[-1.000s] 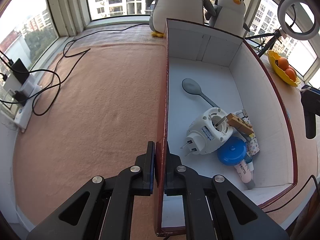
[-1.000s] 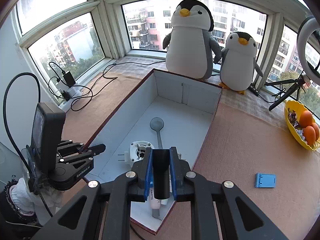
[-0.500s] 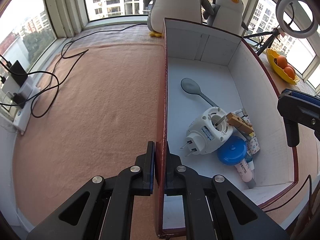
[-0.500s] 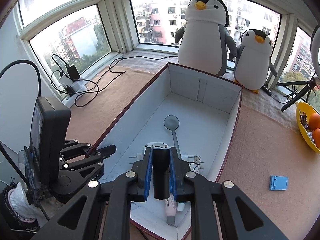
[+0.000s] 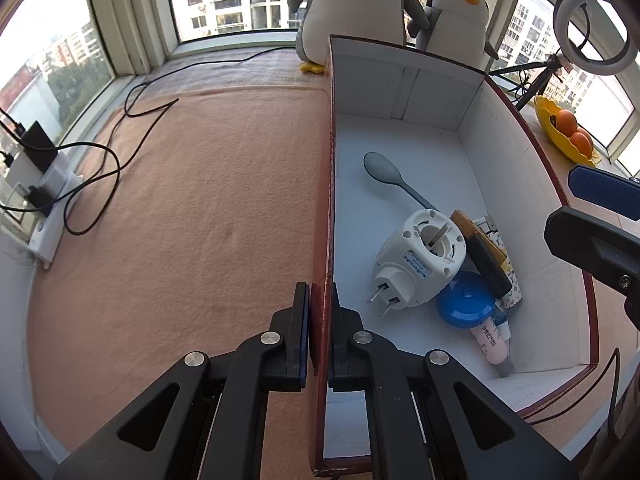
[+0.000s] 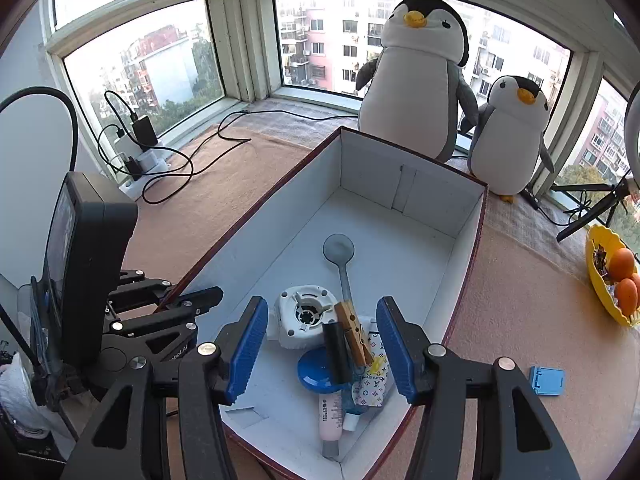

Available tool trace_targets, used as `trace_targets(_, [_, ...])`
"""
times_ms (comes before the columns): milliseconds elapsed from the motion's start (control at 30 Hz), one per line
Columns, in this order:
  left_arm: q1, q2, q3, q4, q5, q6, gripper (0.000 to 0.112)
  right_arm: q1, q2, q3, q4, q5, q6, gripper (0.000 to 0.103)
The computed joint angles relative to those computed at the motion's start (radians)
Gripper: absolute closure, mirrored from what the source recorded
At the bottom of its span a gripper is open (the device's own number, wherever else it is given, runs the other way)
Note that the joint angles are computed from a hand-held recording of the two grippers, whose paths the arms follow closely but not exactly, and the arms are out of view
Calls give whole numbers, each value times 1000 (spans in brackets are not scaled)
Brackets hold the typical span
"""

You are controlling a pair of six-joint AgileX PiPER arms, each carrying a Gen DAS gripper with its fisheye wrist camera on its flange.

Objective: Organize rigid objects
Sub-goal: 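Carry the black cylinder into the box and release it with the right tool, then reach the right tool to the blue phone stand and grasp it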

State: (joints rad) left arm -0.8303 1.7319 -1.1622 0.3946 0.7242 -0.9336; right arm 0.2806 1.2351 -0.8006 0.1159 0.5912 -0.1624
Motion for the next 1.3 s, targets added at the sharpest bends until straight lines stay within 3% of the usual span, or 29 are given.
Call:
trace_targets(433, [-4, 5, -7, -1, 17, -6, 107, -89, -28, 9, 100, 18, -148, 50])
trace_targets(867, [-20, 16, -26, 17, 52, -37, 107, -599, -16, 21, 594, 189, -761, 50])
trace_targets(1067, [-24, 19, -33, 22, 69, -46, 107, -755, 10, -1, 648, 256, -923, 45])
trace_targets(1300, [-34, 22, -43, 32, 89, -61, 107, -878, 89, -39, 586, 263, -1025, 41])
